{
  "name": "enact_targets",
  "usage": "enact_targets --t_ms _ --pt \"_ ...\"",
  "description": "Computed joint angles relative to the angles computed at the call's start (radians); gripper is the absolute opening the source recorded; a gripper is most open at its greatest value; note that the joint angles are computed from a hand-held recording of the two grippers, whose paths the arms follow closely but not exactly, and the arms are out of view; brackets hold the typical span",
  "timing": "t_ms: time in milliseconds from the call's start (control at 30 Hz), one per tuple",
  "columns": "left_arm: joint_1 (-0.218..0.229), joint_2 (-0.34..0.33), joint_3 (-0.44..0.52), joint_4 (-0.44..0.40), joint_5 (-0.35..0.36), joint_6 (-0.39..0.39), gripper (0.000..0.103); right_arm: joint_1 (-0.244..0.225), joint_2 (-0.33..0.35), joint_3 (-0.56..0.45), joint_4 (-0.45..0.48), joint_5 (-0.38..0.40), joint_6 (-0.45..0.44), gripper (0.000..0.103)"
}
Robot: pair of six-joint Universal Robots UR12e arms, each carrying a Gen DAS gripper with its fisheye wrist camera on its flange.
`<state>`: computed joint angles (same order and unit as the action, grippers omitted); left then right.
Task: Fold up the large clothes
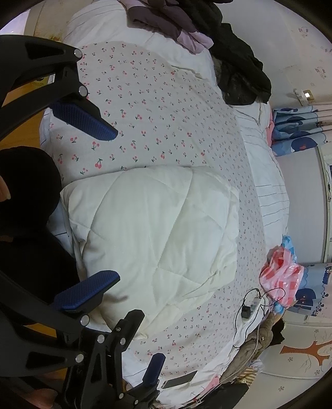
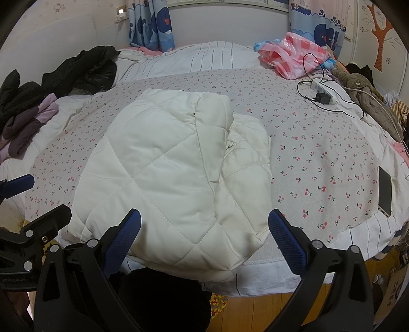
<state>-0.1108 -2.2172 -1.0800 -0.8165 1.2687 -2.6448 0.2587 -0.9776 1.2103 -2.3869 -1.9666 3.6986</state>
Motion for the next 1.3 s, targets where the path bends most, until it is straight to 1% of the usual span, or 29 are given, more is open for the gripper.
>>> enact_targets --t_ms 167,533,1300 --pt "0.002 0.0 0.002 0.001 -0.01 -0.003 0.097 0.002 0.001 -0.001 -0.001 -0.004 0.0 0.096" --pt "0.001 -0.001 0.005 -0.002 -0.003 -0.004 0.097 0.003 0.001 -0.003 0.002 -0.005 0.001 0.096" --pt "-0.003 -0.015 0.021 -0.018 0.036 -0.016 0.097 -0.001 0.001 -0.003 -0.001 -0.003 -0.006 0.096"
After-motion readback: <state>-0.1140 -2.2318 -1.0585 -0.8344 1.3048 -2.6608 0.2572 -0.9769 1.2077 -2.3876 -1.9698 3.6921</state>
